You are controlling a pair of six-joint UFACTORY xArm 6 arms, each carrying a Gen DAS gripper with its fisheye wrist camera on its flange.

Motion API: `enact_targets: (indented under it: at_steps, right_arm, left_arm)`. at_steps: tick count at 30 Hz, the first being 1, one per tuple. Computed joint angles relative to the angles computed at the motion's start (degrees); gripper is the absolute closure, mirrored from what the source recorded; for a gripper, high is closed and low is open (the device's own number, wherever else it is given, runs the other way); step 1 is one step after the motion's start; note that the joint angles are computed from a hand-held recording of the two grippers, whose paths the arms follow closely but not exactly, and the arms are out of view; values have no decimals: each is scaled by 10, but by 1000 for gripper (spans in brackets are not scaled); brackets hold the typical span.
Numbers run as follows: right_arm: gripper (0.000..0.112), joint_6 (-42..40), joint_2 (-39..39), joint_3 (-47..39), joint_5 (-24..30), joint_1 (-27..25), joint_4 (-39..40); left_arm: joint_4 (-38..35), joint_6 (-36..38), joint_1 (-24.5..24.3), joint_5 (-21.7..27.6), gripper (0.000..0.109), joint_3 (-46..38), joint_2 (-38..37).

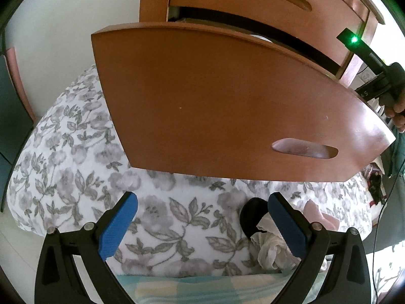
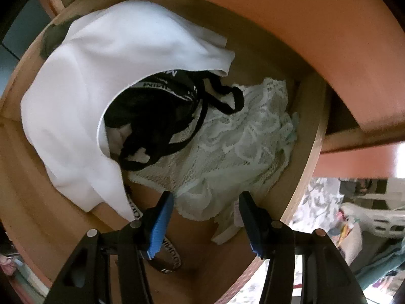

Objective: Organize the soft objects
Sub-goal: 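Grasp the white lace cloth with the right gripper, then lift the white lace cloth up out of the drawer with the right gripper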

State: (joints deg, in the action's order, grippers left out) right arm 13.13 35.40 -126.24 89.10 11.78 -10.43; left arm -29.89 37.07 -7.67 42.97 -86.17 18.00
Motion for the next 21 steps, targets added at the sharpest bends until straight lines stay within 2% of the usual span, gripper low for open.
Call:
enact_targets:
  at_steps: [4, 8, 13, 16, 18, 21]
  right_arm:
    - [56, -4, 22, -36, 16, 3, 4]
    - [68, -11, 36, -50, 27, 6, 5]
    - [72, -10, 47, -66, 31, 8, 10]
    - [81, -13, 54, -79, 32, 6, 23]
    - [93, -17, 44, -62, 21, 4, 20]
    - [101, -12, 23, -26, -2, 4, 15]
  left_arm:
    - [3, -1, -1, 1, 6, 0, 0]
    - [3, -3, -1, 2, 6, -1, 1]
    - [2, -3, -1, 2, 6, 0, 1]
    - [3, -4, 0, 4, 6, -1, 2]
    - [3, -5, -1, 5, 6, -2, 3]
    - [3, -7, 0, 7, 6, -3, 4]
